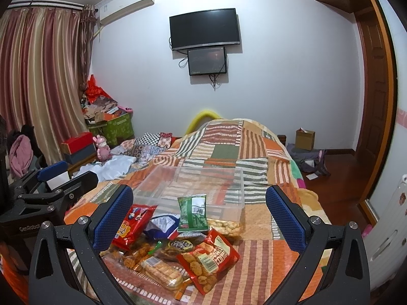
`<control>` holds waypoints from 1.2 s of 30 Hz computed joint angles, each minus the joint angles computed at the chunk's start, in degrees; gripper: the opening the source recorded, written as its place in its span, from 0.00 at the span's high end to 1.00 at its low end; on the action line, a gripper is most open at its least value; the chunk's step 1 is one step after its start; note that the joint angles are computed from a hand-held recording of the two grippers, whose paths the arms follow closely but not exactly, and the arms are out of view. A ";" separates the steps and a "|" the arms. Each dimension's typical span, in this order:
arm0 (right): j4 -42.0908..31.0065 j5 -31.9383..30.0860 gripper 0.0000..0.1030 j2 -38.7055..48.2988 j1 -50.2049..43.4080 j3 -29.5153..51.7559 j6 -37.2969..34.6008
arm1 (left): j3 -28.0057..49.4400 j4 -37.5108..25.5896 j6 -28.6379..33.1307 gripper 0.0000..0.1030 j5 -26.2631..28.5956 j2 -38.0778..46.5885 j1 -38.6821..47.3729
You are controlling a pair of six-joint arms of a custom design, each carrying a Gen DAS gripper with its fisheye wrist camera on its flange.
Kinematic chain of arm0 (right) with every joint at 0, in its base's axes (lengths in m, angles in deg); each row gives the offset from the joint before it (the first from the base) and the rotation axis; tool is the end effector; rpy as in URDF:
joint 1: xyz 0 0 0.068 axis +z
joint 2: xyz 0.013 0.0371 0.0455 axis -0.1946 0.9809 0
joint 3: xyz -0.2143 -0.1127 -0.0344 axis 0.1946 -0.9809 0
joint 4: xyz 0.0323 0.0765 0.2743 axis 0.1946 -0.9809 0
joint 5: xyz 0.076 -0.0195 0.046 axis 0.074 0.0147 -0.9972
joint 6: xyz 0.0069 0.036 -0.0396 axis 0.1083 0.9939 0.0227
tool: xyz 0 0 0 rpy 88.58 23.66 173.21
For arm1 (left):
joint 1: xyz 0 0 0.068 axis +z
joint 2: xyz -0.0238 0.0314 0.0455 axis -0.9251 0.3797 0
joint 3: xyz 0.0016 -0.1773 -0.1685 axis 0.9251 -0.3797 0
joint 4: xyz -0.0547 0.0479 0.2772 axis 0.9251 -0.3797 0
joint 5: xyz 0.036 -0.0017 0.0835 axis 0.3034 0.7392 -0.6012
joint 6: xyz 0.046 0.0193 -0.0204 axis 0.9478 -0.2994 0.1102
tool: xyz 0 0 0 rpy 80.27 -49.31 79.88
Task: Organize snacks
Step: 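Grasp the red noodle bag with the left tool while the right tool grasps the green snack bag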
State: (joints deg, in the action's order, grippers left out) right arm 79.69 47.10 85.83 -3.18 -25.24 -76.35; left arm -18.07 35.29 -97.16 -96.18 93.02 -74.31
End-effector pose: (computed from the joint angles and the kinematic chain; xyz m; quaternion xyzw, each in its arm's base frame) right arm 0.2975 0.0573 0.1521 -0.2149 0.8119 0.1971 0.5057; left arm 0.2102 -0.0157 0.1219 -0.0938 0.8239 0.0207 0.5586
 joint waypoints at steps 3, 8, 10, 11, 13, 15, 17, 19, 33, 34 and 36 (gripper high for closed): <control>-0.37 -0.67 0.00 2.75 0.27 1.68 -0.10 | 1.10 2.75 0.34 0.00 1.77 5.02 2.01; -1.37 -1.01 0.00 9.16 0.71 5.75 -0.35 | 3.75 7.87 0.95 0.00 4.73 15.81 5.83; -1.30 -0.79 0.00 11.25 0.99 6.80 -0.88 | 5.51 9.42 1.46 0.00 6.22 20.82 7.21; -1.42 -0.32 0.00 12.21 1.38 7.34 -1.30 | 6.62 10.32 1.81 0.00 7.22 23.98 8.02; -2.28 0.23 0.00 14.17 2.12 8.77 -1.93 | 9.34 11.14 2.05 0.00 9.20 30.14 9.47; -3.14 0.41 0.00 16.46 2.61 10.41 -2.30 | 11.36 11.63 1.99 0.00 10.66 34.44 10.39; -4.02 1.22 0.00 18.91 3.27 12.25 -2.59 | 13.38 12.71 1.77 0.00 11.80 39.21 10.96; -5.14 2.61 0.00 21.39 4.13 14.24 -3.23 | 15.40 12.75 1.82 0.00 13.36 42.85 11.87; -11.89 3.63 0.21 34.05 6.62 25.88 -4.80 | 21.18 10.29 4.01 0.15 18.99 53.26 12.68; -12.50 3.56 0.23 34.79 6.73 26.80 -4.69 | 21.54 10.05 3.93 0.15 18.73 53.94 12.52; -13.42 3.52 0.27 35.74 6.83 28.04 -4.40 | 22.42 9.75 3.66 0.15 18.32 55.56 12.81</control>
